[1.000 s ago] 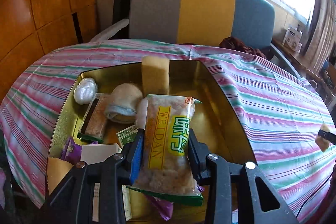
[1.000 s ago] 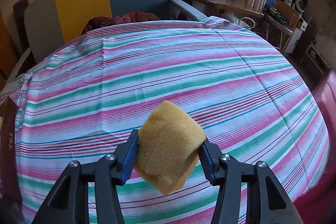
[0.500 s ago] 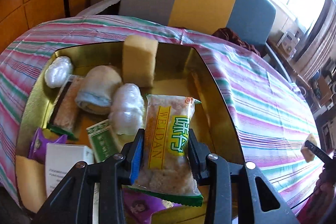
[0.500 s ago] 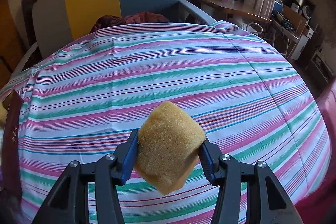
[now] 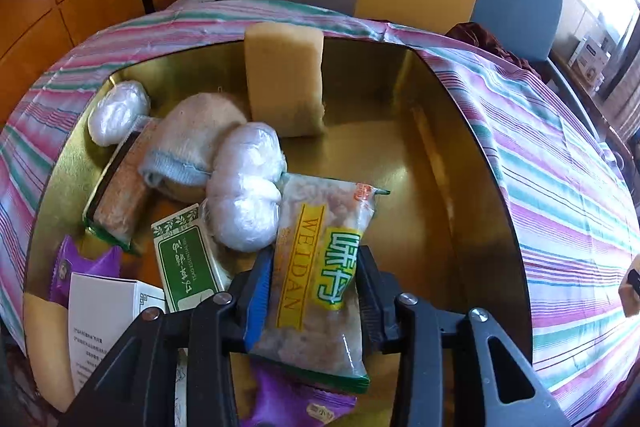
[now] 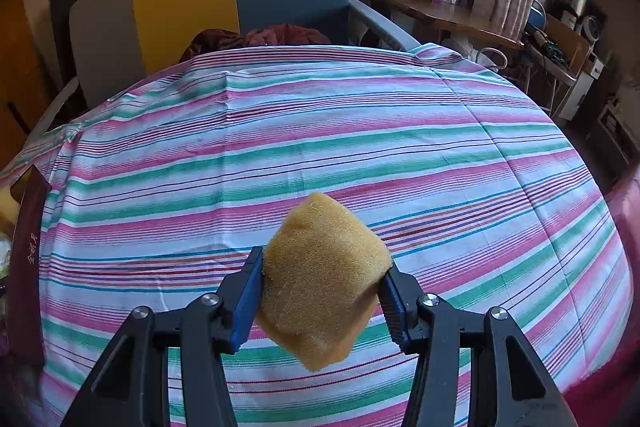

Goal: Organize objects
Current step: 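Carry the snack bag into the gold tray and open the left gripper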

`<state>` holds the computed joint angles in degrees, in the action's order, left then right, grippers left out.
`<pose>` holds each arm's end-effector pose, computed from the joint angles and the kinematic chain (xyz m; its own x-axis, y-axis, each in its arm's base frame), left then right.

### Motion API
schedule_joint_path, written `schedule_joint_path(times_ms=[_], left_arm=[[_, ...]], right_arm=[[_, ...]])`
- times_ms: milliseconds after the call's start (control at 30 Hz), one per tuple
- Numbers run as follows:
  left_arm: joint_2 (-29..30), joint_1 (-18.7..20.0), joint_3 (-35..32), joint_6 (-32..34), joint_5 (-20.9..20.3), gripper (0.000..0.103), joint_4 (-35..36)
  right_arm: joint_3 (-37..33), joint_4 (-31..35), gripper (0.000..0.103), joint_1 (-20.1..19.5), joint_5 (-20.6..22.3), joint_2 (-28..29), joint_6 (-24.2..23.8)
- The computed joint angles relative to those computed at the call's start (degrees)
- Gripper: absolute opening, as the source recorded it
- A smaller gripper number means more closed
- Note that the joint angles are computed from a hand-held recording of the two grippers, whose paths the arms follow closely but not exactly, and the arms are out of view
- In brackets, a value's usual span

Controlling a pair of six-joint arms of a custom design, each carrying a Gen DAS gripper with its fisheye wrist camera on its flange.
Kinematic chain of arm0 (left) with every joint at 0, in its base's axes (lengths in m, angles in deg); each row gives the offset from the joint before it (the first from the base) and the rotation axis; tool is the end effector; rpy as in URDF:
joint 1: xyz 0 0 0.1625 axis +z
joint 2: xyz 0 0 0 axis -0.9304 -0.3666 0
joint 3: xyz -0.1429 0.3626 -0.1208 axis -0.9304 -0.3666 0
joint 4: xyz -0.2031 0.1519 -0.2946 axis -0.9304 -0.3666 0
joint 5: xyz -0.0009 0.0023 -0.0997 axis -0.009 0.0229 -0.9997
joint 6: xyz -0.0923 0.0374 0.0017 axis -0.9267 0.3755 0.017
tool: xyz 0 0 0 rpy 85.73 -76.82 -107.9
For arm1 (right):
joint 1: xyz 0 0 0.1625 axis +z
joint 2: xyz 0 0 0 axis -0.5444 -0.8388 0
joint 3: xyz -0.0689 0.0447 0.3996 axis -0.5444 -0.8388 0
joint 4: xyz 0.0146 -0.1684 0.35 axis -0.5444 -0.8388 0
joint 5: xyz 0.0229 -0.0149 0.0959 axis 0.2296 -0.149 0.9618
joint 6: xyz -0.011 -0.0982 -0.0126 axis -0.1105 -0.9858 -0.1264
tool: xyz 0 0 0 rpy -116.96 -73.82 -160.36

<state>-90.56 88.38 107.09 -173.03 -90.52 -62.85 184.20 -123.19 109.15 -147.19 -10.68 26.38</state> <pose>-0.1806 -0.2794 0.0887 -0.7095 -0.3264 -0.6246 0.1200 0.8173 -0.5635 0.0153 -0.2892 0.2677 -0.6887 0.1808 0.7021 -0.3164 0.7964 -0.5154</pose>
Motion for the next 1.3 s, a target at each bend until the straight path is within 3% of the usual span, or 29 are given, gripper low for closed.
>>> schedule_joint_path(times_ms=[133, 567, 867, 1300], left_arm=[[-0.2, -1.2, 0.2, -1.4, 0.7, 0.045, 2.0], [-5.6, -11.9, -0.4, -11.0, 3.8, 0.051, 18.1], [-8.7, -20.1, -1.6, -17.0, 1.3, 0.052, 27.2], [-11.3, -26.6, -1.9, -21.1, -2.3, 0.052, 33.5]], right_arm=[[-0.1, 0.6, 0.054, 0.0, -0.3, 0.0, 0.1], [-0.9, 4.5, 0.054, 0.3, -2.1, 1.7, -0.4], [-0.9, 5.8, 0.054, 1.4, -3.4, 3.3, -1.4], [-0.7, 5.3, 0.054, 2.7, -5.5, 5.1, -2.2]])
